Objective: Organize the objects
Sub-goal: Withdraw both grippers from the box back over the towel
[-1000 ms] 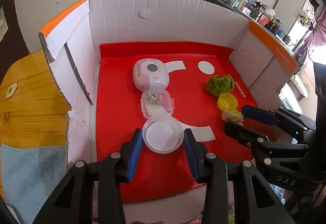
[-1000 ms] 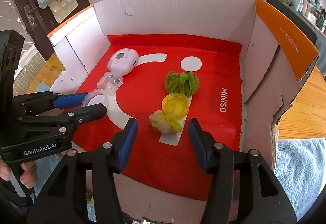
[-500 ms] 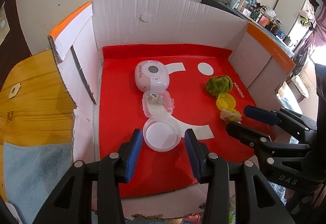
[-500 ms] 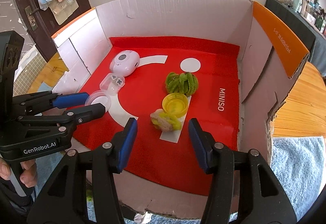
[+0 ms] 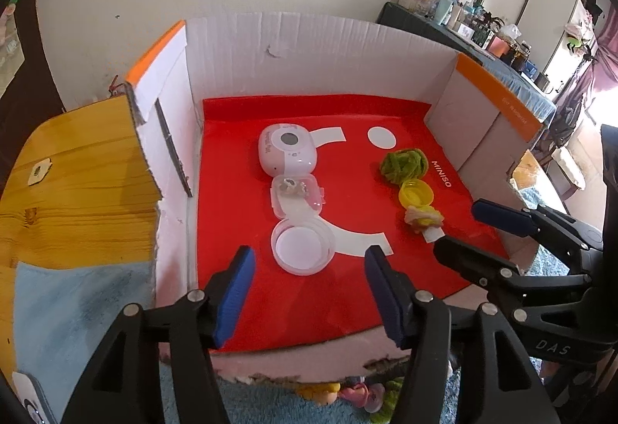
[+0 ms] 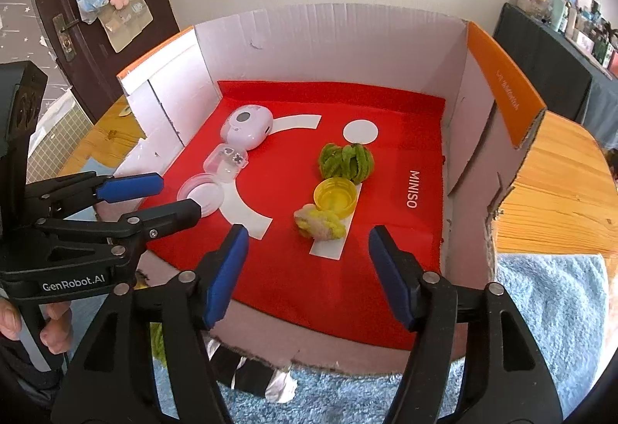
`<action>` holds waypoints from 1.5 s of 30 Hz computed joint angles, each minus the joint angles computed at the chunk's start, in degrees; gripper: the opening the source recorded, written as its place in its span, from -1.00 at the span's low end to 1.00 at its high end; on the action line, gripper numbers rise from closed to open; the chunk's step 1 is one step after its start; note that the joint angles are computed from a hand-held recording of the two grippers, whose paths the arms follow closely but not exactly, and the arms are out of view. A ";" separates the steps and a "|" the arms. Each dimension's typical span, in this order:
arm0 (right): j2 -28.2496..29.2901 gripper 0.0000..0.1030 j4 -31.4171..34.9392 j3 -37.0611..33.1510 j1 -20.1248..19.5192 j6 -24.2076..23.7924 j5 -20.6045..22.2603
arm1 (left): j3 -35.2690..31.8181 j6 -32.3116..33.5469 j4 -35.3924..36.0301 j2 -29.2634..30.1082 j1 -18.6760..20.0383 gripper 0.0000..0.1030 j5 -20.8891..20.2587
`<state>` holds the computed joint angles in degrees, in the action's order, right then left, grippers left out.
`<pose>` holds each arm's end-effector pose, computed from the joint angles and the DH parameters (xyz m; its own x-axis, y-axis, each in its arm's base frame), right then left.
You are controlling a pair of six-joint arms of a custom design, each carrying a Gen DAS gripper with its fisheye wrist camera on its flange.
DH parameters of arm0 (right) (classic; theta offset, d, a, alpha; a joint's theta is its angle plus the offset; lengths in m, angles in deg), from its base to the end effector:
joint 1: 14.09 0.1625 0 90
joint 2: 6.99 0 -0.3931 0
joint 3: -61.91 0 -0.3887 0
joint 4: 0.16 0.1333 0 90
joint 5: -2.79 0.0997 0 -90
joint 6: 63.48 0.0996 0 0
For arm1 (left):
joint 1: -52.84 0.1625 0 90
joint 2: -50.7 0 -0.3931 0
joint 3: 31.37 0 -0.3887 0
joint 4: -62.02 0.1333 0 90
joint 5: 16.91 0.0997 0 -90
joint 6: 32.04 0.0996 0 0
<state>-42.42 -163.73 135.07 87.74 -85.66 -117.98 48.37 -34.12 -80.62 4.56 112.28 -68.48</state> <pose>0.2361 -0.7257 0.1415 -0.7729 -0.1912 0.6051 -0.4946 0.7789 -0.3856 -0.1959 -0.7157 0.1896 -0.7946 0.1940 -0.5753 0.4521 0.8216 -0.3473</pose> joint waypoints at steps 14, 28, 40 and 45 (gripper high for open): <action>-2.28 0.45 -4.29 4.36 1.09 -0.76 -0.56 | 5.41 -0.41 -3.84 -3.25 -1.87 0.39 2.03; -4.13 0.68 -8.73 8.66 1.98 -1.40 -1.41 | 9.79 -0.58 -7.10 -5.60 -3.38 0.69 4.68; -5.83 0.78 -11.37 12.11 2.58 -1.61 -1.55 | 12.99 -1.28 -8.40 -7.79 -4.43 0.74 5.72; -6.41 0.80 -12.31 13.45 2.92 -1.82 -1.78 | 13.82 -1.70 -8.44 -8.34 -4.81 0.75 6.00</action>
<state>-48.83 -176.03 148.52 90.67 -87.48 -119.76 62.19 -35.81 -89.06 -3.77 107.46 -62.48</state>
